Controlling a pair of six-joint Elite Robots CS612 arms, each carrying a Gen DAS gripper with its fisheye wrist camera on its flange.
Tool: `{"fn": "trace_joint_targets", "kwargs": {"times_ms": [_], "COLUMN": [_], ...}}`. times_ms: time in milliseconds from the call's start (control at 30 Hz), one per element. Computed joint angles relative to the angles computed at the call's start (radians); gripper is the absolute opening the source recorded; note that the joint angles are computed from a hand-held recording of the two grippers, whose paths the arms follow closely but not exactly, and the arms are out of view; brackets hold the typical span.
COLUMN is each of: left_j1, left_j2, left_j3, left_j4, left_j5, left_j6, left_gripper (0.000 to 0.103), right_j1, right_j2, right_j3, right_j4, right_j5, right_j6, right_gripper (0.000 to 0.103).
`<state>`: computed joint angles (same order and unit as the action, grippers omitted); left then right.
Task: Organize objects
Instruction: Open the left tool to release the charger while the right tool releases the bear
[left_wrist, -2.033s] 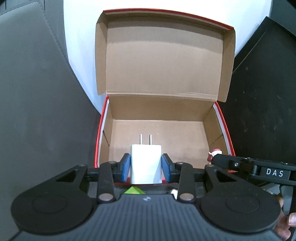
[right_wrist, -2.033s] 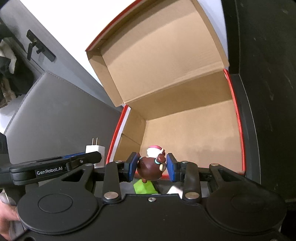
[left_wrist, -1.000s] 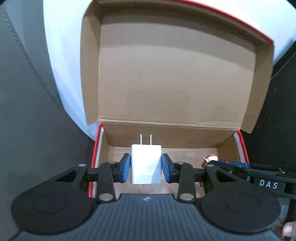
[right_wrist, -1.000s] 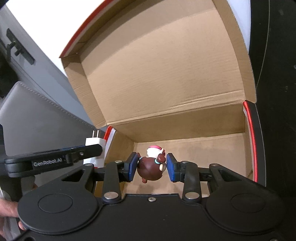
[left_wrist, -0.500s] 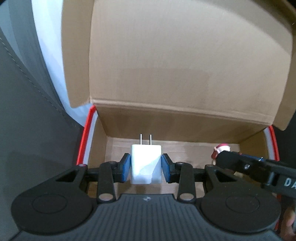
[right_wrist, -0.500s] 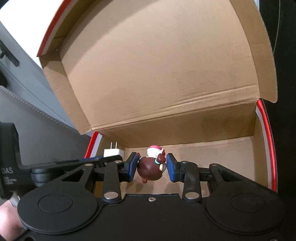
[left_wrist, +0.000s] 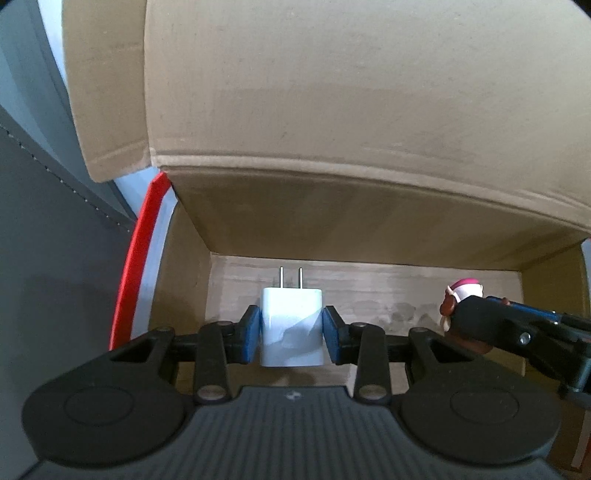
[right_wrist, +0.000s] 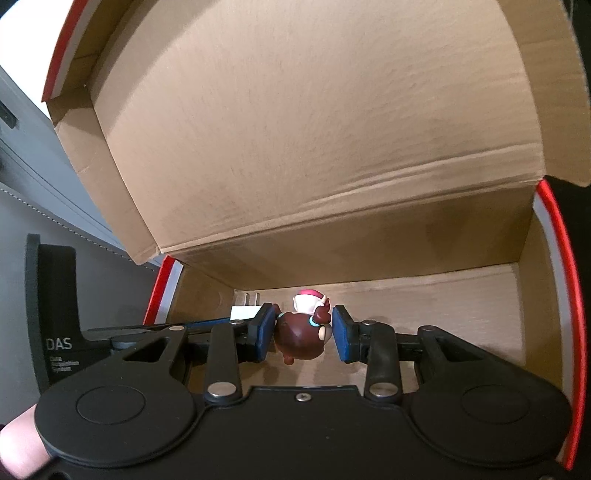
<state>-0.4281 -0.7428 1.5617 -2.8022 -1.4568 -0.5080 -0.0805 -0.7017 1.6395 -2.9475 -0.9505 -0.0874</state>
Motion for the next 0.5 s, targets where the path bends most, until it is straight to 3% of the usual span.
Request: {"fn": "trace_joint_targets", "kwargs": {"times_ms": [300,500], "left_j1": [0.000,-0.008], "left_j2": [-0.010,-0.042], "left_j3": [-0.003,0.013], "left_j4": [0.035,0.028], "left_j5": [-0.002,0.012], "left_j6": [0.004,-0.019], "left_gripper": [0.040,0.053], "right_j1": [0.009,0.012], "right_j2": [0.021,0.029], "right_j3": [-0.023,-0.029], "right_j4": [0.017,0.021], "right_j5": [-0.031,-0.033], "right_j6": [0.016,0.029], "right_gripper": [0.034,0.034]}}
